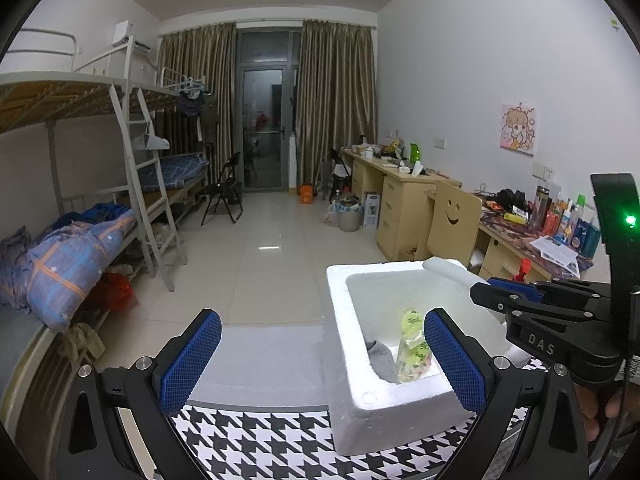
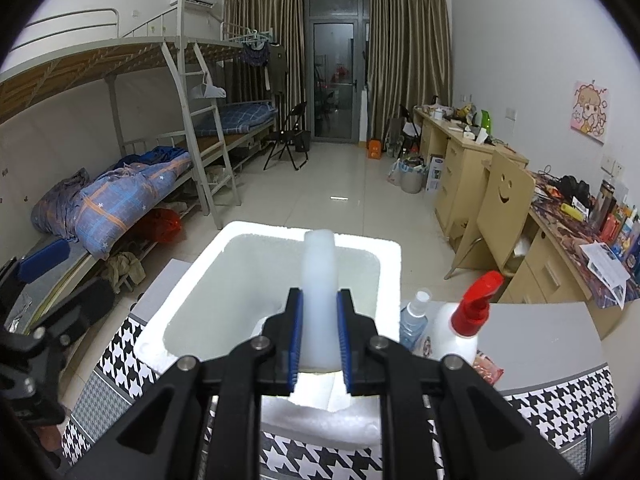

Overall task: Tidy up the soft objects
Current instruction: 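Lower the white foam stick into the foam box and open the right gripper, then withdraw both open grippers from the foam box toward the table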

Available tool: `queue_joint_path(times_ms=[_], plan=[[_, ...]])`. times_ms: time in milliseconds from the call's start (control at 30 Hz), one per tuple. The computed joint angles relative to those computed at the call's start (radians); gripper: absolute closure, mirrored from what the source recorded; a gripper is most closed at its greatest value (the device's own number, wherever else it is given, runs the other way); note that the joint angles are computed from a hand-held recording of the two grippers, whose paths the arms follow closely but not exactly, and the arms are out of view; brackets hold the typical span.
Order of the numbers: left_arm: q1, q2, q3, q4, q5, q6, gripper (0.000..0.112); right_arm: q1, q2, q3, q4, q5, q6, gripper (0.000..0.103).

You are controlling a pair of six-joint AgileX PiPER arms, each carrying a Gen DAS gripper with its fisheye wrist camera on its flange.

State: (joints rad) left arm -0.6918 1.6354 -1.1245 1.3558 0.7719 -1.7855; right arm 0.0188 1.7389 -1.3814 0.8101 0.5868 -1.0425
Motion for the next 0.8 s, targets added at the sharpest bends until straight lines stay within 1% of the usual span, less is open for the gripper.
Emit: queue_joint_path(times_ms=[133,200,233,267,300,333,367,400,467,600,800], plan=[[0.003,-0.001,0.010,0.000,0.002,-0.015,0.010,0.009,0.017,-0.016,-0.021,-0.006,0.035,0.084],[0.007,-0.005,0.019,0.004,-0.002,-0.019,0.011,0.010,0.031,-0.033,-0.037,0.001,0.055,0.078],[0.006,-0.003,0.019,0.004,0.003,-0.020,0.010,0.011,0.039,-0.044,-0.054,0.009,0.075,0.077],[0.005,-0.005,0.020,0.005,0.003,-0.023,0.010,0.013,0.048,-0.054,-0.074,0.015,0.096,0.072],[0.008,-0.005,0.021,0.006,0.000,-0.025,0.010,0.015,0.050,-0.056,-0.083,0.014,0.105,0.060],[0.009,-0.005,0.024,0.008,-0.003,-0.028,0.010,0.015,0.051,-0.056,-0.082,0.014,0.105,0.054],[0.009,-0.003,0.023,0.009,-0.001,-0.030,0.010,0.015,0.045,-0.047,-0.080,0.007,0.097,0.045],[0.008,-0.003,0.021,0.006,0.001,-0.025,0.010,0.016,0.036,-0.033,-0.074,-0.004,0.080,0.040],[0.010,-0.006,0.024,0.007,-0.004,-0.024,0.010,0.015,0.021,-0.013,-0.053,-0.016,0.052,0.039],[0.012,-0.001,0.015,0.004,-0.010,-0.016,0.010,0.002,0.006,-0.011,-0.032,0.006,0.042,0.036],[-0.018,-0.008,0.012,0.007,0.017,-0.018,0.010,-0.016,-0.029,0.007,-0.016,0.014,0.034,0.033]])
